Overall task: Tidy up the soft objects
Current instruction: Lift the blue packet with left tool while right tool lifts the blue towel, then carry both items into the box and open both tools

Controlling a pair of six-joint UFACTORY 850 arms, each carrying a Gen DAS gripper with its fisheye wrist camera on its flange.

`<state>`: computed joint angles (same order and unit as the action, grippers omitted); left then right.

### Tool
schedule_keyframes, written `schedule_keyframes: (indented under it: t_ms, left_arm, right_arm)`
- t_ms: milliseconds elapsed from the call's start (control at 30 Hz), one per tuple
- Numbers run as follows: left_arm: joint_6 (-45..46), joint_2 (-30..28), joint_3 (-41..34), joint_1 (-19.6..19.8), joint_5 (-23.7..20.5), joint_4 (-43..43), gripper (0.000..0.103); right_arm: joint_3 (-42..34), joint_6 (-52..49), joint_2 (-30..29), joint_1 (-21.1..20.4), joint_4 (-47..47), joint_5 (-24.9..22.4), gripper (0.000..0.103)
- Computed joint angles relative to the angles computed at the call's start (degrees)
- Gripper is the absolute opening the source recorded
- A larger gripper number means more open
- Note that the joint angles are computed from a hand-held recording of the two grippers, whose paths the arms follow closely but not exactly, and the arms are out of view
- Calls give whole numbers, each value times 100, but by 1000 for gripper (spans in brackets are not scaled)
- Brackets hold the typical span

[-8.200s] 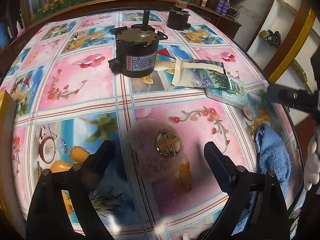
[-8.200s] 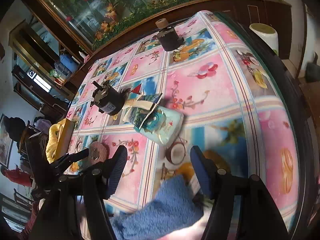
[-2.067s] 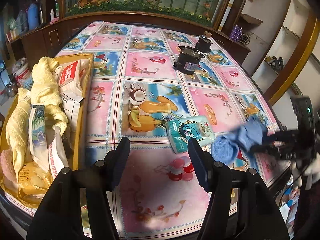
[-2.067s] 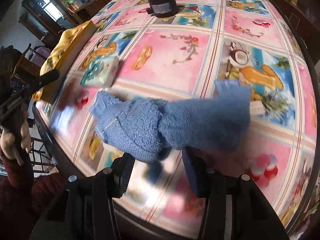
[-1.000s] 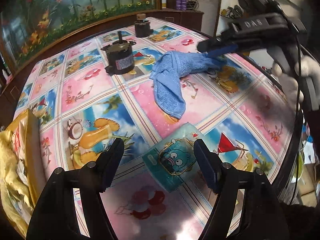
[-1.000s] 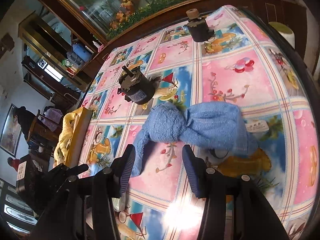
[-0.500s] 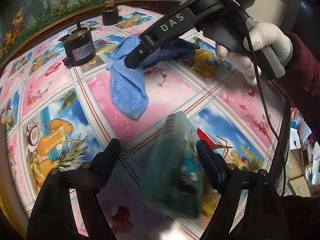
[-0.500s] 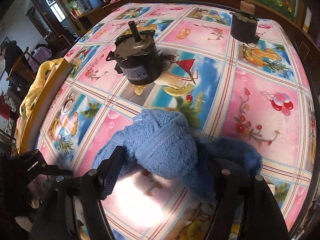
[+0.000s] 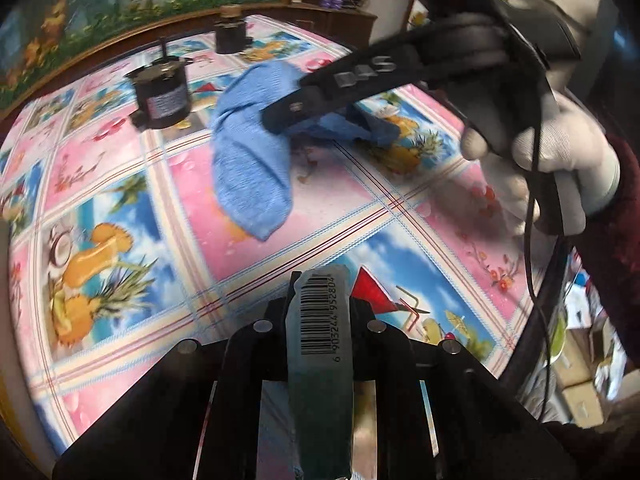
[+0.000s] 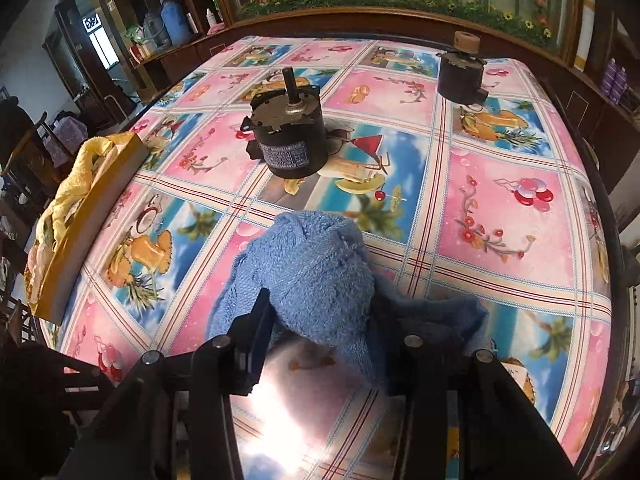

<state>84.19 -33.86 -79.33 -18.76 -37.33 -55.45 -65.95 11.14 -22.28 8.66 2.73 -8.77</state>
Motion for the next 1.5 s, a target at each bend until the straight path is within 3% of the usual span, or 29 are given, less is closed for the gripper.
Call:
schedule_keyframes:
  t_ms: [167, 267, 367, 467, 567, 667, 833, 1033, 1133, 1267, 1333, 1433, 1500]
  left_arm:
    - [234, 392, 302, 436, -281, -591, 13]
    - [433, 690, 513, 751, -228, -997, 13]
    - [624, 1075, 794, 1133, 18, -1441, 13]
    - [614, 1188, 797, 1464, 536, -1704, 13]
    - [343, 1079, 638, 1730, 932, -1689, 13]
    - [127, 922, 465, 1916, 1287, -1688, 13]
    - [-75, 582, 161, 2038, 1675, -1701, 13]
    - [-77, 269, -94, 2029, 1999, -1735, 13]
    - [86, 159, -143, 1946, 2383, -1912, 14]
    - [-289, -32, -291, 1914, 2582, -1618, 14]
    - [-102, -101, -331, 1902, 2659, -1814, 14]
    - [783, -110, -292, 1832, 2930, -2606, 14]
    - [1165, -120, -283, 1804, 2973, -2934, 14]
  right_arm:
    - [217, -598, 416, 128, 657, 195, 43]
    - [187, -1958, 533, 254, 2027, 209, 43]
    - [94, -3734, 583, 405, 3792, 189, 43]
    - [-106, -5378, 527, 583, 5453, 45, 43]
    - [-399, -6464, 368, 747, 6566, -181, 43]
    - [-820, -6896, 104, 907, 7105, -381, 43]
    - [-1638, -7422, -468, 953, 8169, -1085, 43]
    - [-2728, -7636, -1377, 853, 9617, -2534, 45]
    - [-3436, -6946, -1913, 923, 9273, -2599, 45]
    - [-4554, -4752, -2705, 1161, 6920, -1908, 45]
    - [-5043, -3710, -3114, 1267, 5721, -1779, 45]
    - [-6136, -1979, -3880, 1343, 3922, -2264, 45]
    - [-6917, -1206, -4395, 1364, 3250, -2688, 45]
